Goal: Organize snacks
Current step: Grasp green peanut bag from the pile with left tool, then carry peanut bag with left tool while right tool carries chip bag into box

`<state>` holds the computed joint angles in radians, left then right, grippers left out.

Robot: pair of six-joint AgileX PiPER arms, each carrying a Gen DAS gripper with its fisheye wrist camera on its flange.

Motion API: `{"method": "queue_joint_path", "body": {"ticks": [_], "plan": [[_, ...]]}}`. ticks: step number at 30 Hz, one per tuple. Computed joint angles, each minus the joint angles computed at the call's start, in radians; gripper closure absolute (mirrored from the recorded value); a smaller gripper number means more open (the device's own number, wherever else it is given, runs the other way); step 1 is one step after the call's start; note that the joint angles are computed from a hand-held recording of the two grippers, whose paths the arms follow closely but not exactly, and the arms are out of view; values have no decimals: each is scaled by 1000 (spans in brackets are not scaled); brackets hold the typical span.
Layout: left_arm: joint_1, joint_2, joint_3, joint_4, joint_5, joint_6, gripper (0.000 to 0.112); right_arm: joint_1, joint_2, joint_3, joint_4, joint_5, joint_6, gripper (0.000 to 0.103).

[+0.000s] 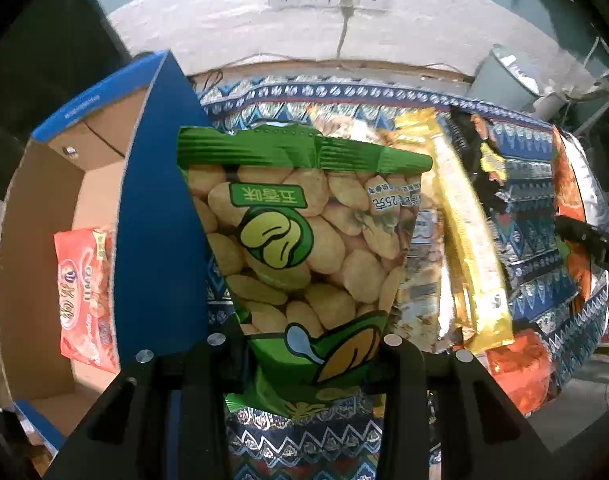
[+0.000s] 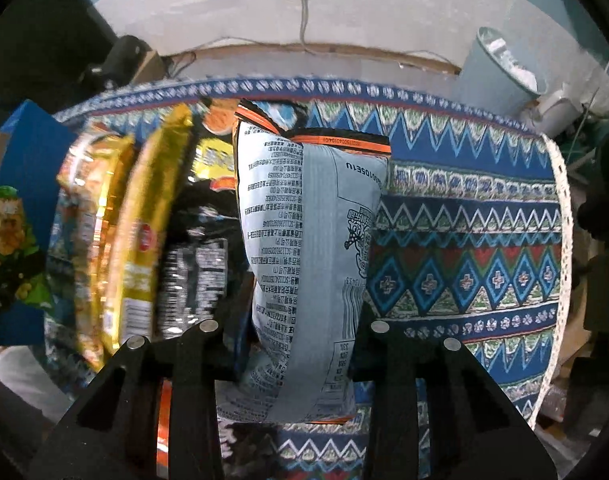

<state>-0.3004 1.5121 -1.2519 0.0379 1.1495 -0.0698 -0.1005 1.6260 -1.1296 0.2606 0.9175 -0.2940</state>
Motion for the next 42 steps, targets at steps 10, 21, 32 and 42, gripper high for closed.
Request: {"method": "queue_joint_path", "body": {"ticks": [10,21,32,42], "plan": [[-59,-88,-38,46,9,14,75,102,-87,-67,13,27,42,69],[-10,-163,-76,34,21,87,75,203,-140,-152,28,61,73,69],[138,-222,-96,-44,45,217,75,349,-95,-271,31,73,134,69],[320,-239,-126,-124,61,335,75,508,-5,-420,-1,91,213,69]]}}
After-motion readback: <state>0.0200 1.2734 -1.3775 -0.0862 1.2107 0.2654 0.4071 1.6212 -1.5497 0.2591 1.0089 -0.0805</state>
